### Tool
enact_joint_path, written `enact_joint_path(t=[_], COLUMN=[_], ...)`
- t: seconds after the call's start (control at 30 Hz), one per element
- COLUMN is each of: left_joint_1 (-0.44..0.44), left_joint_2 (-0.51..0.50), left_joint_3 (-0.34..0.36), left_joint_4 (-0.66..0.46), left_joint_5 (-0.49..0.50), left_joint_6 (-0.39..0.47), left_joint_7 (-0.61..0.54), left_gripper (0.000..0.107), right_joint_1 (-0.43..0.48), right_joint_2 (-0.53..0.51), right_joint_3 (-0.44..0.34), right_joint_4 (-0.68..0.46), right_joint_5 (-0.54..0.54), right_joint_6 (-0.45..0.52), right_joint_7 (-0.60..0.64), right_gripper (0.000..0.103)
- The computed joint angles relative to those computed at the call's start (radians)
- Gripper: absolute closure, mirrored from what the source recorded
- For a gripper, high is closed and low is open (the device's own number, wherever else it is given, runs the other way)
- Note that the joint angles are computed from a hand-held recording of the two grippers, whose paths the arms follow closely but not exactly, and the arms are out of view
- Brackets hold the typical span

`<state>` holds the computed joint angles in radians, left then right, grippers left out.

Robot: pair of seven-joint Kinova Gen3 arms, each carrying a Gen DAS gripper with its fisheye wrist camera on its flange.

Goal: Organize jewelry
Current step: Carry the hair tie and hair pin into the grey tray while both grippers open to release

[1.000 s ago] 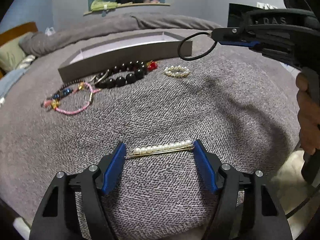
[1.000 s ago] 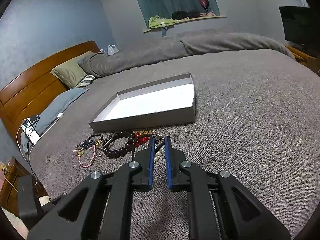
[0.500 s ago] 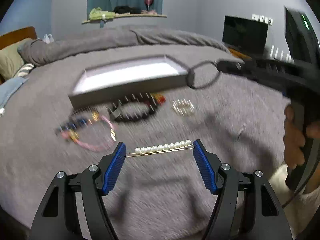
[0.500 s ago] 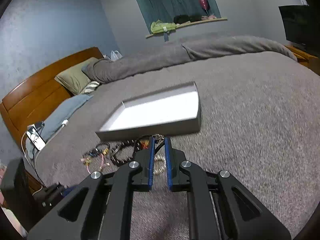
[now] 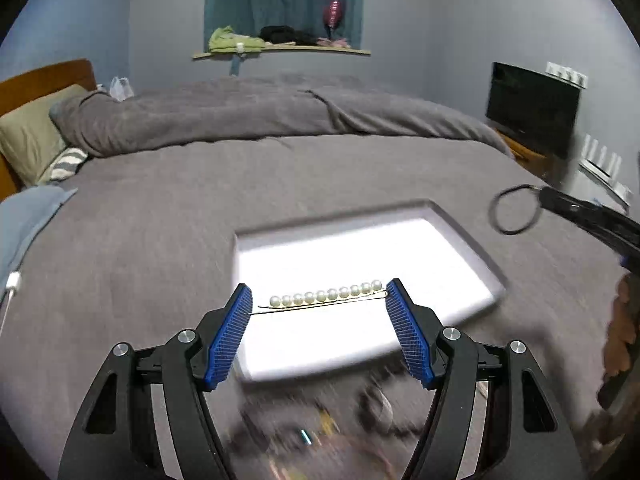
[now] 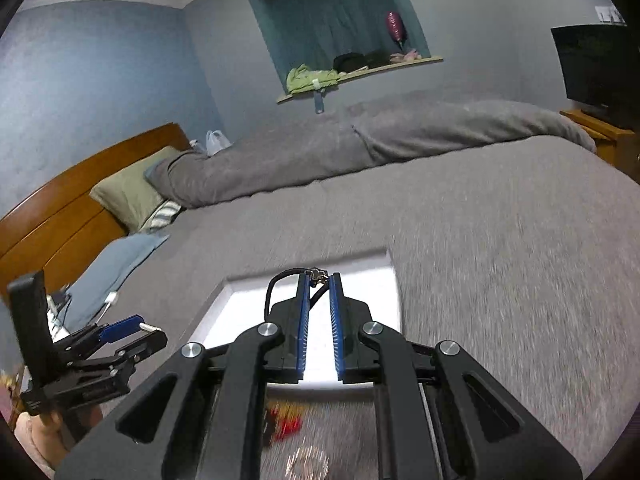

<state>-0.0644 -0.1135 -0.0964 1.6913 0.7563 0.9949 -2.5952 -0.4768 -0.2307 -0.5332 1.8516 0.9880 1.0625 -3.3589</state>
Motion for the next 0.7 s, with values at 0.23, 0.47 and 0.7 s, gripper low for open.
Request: enact_joint_path(t=[0.23, 0.47, 0.7], left_joint_1=[0.023, 0.042, 0.109], left_joint_2=[0.246, 0.414, 0.516], left_joint_3=[0.113, 0.183, 0.201], left_joint_4=[-0.222, -0.42, -0.561], left_joint_5=[-0.154, -0.33, -0.493], left_joint_6=[-0.044, 0.07, 0.172], left_joint_7=[0.174, 0.31, 0.412], left_gripper=[0.038, 0.038, 0.038], right_joint_1=[0.041, 0.016, 0.0], right_joint_2=[0.11, 0.22, 0.279], right_joint_3=[0.166, 0.263, 0.331], right_joint_4=[-0.031, -0.083, -0.146], right_joint_5=[-0.036, -0.114, -0.29], right_joint_6=[-0.175, -0.204, -0.152], right_joint_7=[0.118, 0.249, 0.42], right_gripper=[0.093, 0.093, 0.093])
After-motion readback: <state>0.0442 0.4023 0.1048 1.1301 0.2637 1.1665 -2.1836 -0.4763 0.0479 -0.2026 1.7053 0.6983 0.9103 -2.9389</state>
